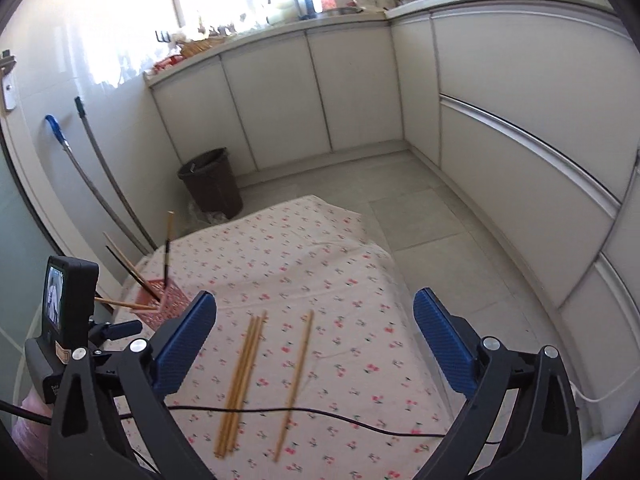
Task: Organize utensils
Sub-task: 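Move the left gripper over the wooden chopsticks and grasp one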
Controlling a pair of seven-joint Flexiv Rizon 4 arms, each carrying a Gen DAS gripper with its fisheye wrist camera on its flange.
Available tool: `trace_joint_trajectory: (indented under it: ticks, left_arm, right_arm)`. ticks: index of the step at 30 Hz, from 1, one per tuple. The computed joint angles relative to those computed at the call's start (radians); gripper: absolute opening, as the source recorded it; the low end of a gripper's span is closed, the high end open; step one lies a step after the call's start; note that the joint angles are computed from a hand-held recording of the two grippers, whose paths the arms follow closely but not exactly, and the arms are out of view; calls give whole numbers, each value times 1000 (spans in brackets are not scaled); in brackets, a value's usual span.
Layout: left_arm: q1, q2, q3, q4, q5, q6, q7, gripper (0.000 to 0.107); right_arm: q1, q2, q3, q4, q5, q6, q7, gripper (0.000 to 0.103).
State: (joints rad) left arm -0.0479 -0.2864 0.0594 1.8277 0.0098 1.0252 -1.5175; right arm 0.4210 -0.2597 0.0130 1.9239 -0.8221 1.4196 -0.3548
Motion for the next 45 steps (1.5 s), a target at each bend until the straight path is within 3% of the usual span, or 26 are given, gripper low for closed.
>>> trace_joint_trajectory:
  ticks: [6, 11, 15, 21, 32, 40, 45]
  left_arm:
    - [-10, -116, -7, -122, -15, -141, -50, 78]
    - [-28, -197, 5, -218, -1, -185, -94, 76]
    - [-42, -252, 23, -293, 36, -224, -130, 48]
    - [-23, -297, 17, -330, 24, -242, -130, 36]
    - [-11, -357, 7, -387, -13, -265, -114, 36]
    - [-11, -393, -7, -420, -24, -279, -61, 11]
    - [-12, -395, -15, -404, -41, -230, -44, 5]
  right_arm:
    - [-74, -14, 93, -1, 259, -21, -159, 96]
    - [-81, -17, 107, 4, 378, -39, -239, 96]
    - [-88, -24, 123, -7, 452, -43, -295, 96]
    - [-82, -40, 137, -31, 515, -71, -359, 96]
    - [-64, -59, 129, -51, 553, -107, -396, 96]
    - [-54, -75, 123, -66, 542, -137, -394, 96]
    - [-75, -107, 160, -107, 613, -161, -433, 96]
